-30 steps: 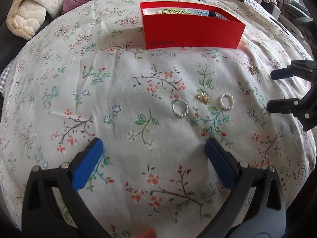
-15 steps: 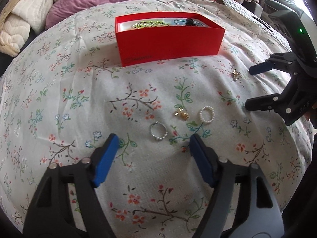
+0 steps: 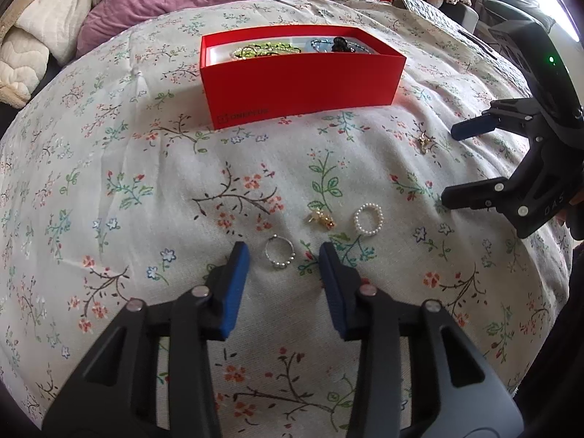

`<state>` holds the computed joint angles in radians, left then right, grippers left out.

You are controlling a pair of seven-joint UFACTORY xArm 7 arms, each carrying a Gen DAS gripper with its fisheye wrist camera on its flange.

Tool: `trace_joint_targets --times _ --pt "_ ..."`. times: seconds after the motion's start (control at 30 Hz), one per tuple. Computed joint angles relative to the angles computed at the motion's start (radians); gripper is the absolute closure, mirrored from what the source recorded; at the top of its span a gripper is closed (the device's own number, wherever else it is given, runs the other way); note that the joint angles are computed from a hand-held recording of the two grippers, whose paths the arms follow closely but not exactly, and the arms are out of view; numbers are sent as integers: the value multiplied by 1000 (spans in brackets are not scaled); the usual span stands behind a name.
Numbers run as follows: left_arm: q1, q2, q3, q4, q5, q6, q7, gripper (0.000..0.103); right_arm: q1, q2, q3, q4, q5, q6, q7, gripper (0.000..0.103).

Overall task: Organize jewelry
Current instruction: 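Grasp the silver ring with the left tool, then grasp the small gold charm with the right tool while the left tool holds the silver ring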

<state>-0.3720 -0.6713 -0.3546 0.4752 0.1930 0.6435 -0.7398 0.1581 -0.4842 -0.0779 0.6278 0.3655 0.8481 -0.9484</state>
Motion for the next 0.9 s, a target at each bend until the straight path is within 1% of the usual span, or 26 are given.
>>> trace_joint_targets --times 0.1,0.17,0.27,0.4,0.47,0.67,0.8,0.9 --pt "-4 -1 3 1 -2 2 4 71 1 -1 0 -2 4 -6 -2 0" --pt "-9 0 6 1 -7 2 7 80 4 -6 0 -6 8 -11 -4 2" --pt "-12 4 6 7 -8 7 14 84 10 -10 -3 -8 16 -18 -12 6" --pt "-11 5 4 11 -7 14 15 85 14 -10 -7 -4 24 -20 -22 11" --pt "-12 4 4 12 -9 16 15 85 18 -11 -9 -5 32 -23 -32 17" --pt "-10 4 2 18 -7 25 15 85 30 -9 -11 -2 55 -32 -53 30" --pt "-10 5 2 20 -7 27 15 85 35 -2 -5 1 63 -42 -52 32" --pt "-10 5 2 21 -7 29 15 85 39 1 -1 1 67 -53 -51 37"
